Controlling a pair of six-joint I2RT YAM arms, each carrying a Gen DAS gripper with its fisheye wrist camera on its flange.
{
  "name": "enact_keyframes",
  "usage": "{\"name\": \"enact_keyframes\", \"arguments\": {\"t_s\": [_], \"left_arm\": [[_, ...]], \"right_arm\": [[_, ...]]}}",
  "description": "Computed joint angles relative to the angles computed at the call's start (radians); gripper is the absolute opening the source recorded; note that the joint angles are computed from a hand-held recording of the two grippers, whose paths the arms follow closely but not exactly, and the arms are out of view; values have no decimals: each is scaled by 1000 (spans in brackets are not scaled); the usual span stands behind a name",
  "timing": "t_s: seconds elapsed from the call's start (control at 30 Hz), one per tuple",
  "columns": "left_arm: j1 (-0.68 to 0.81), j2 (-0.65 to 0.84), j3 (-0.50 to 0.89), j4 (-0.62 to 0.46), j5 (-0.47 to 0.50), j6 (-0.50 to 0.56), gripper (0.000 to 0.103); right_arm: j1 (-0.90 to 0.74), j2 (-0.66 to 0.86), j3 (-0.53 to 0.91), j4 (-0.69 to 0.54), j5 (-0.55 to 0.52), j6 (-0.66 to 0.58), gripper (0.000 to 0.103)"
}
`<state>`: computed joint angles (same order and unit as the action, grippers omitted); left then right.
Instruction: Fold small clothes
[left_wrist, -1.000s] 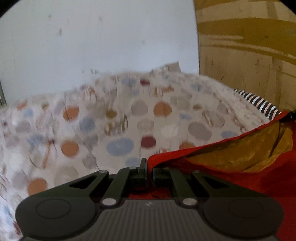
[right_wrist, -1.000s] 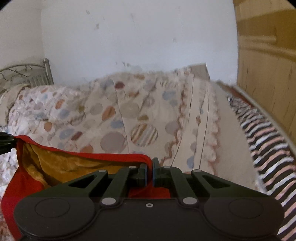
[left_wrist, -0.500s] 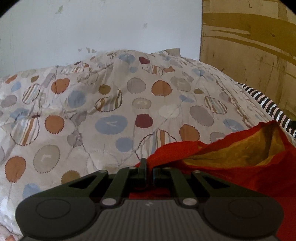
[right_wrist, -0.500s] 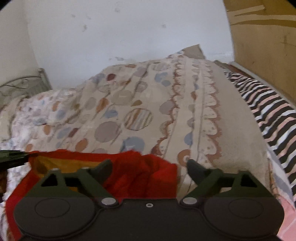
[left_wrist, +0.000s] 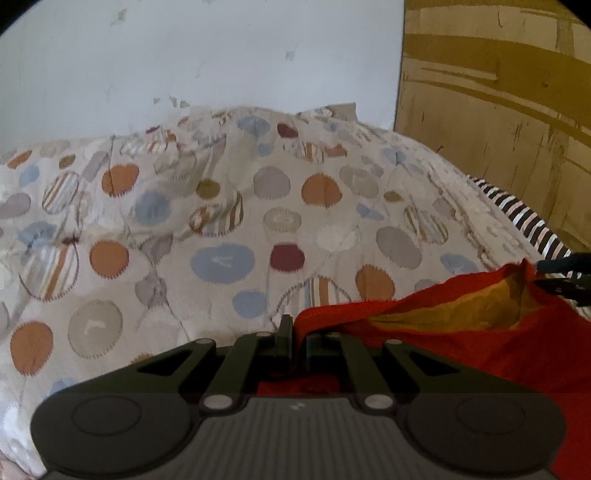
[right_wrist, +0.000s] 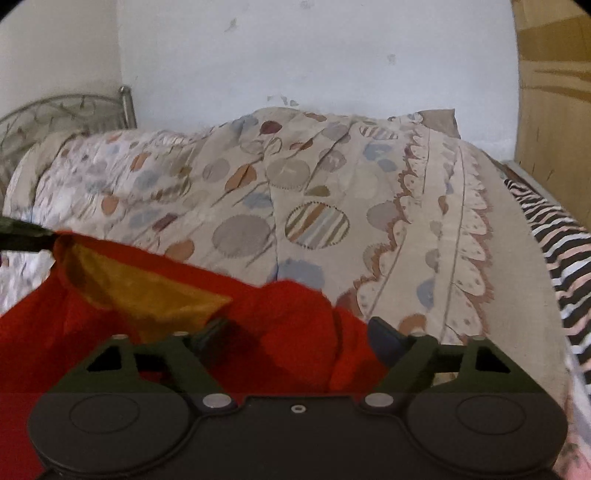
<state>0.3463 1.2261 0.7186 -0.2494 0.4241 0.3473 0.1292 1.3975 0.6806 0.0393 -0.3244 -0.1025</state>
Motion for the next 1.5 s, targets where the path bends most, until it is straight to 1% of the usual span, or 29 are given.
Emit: {"name": "enact_keyframes", "arguments": {"t_s": [0.03, 0.1, 0.17, 0.27, 0.37, 0.47, 0.53, 0.6, 0.63, 0.7, 0.73, 0.8, 0.87, 0.93, 0.97, 1.0, 1.03, 1.07, 1.1, 1.13, 1.17, 1.2, 1.23, 1.33, 1.37, 1.4, 1.43, 1.47, 1.5], "left_arm": [[2, -1, 11, -9, 0, 4, 6], [3, 4, 32, -20, -4, 17, 6], [-7, 20, 45, -22, -24, 29, 6], [-28, 68, 53, -12, -57, 35, 6], [-41, 137, 58, 12, -71, 19, 8], [-27, 202, 87, 5, -48, -6, 13], [6, 227, 117, -24, -1, -13, 17], [43, 241, 154, -66, 48, -10, 24], [60, 249, 174, -91, 69, -2, 26], [88, 258, 210, -133, 98, 13, 36], [98, 256, 218, -138, 99, 12, 37], [113, 233, 211, -99, 62, -17, 36], [145, 232, 226, -101, 77, -23, 40], [182, 241, 254, -146, 115, -16, 50], [194, 234, 254, -160, 125, -8, 63], [207, 215, 235, -156, 136, 3, 72], [216, 193, 212, -148, 145, 20, 75], [218, 173, 190, -148, 147, 38, 80], [219, 147, 163, -152, 149, 56, 85], [218, 116, 129, -152, 153, 70, 88], [219, 87, 96, -154, 160, 86, 92], [214, 54, 58, -150, 162, 99, 93], [208, 18, 16, -142, 162, 110, 94], [173, -72, -92, -107, 134, 119, 96], [156, -96, -126, -80, 108, 116, 96], [140, -115, -157, -54, 76, 113, 96], [112, -126, -186, -20, 17, 103, 96], [91, -129, -203, 4, -32, 91, 97], [78, -130, -226, 40, -72, 82, 99]], "right_arm": [[0, 23, 11, 15, -4, 15, 44], [4, 51, 29, 19, 27, 57, 7], [-6, 36, -4, 79, 23, 92, 6], [-24, -11, -53, 127, 64, 154, 6], [-51, -13, -59, 126, 91, 198, 6], [-69, 28, -41, 103, 93, 207, 6], [-79, 43, -40, 104, 88, 205, 6], [-82, 50, -44, 116, 84, 210, 6], [-79, 53, -46, 122, 86, 212, 6], [-81, 56, -46, 126, 84, 213, 6], [-81, 57, -50, 133, 84, 218, 6], [-78, 55, -55, 142, 90, 233, 6], [-82, 52, -58, 142, 86, 243, 6], [-90, 52, -62, 144, 69, 248, 9], [-94, 49, -66, 149, 60, 237, 10], [-93, 43, -69, 149, 66, 227, 14], [-96, 33, -73, 146, 64, 222, 18], [-102, 22, -78, 145, 55, 221, 20], [-108, 7, -86, 143, 49, 221, 30], [-115, -12, -92, 131, 49, 222, 43], [-120, -36, -102, 118, 45, 220, 48], [-123, -64, -116, 106, 38, 216, 57], [-126, -91, -130, 95, 33, 208, 63], [-113, -188, -175, 36, 42, 184, 72], [-105, -225, -195, 23, 47, 179, 74], [-93, -262, -218, 13, 60, 175, 79], [-77, -288, -235, 7, 85, 171, 85], [-51, -318, -256, 0, 132, 163, 86], [-22, -339, -273, -4, 191, 153, 87]]}}
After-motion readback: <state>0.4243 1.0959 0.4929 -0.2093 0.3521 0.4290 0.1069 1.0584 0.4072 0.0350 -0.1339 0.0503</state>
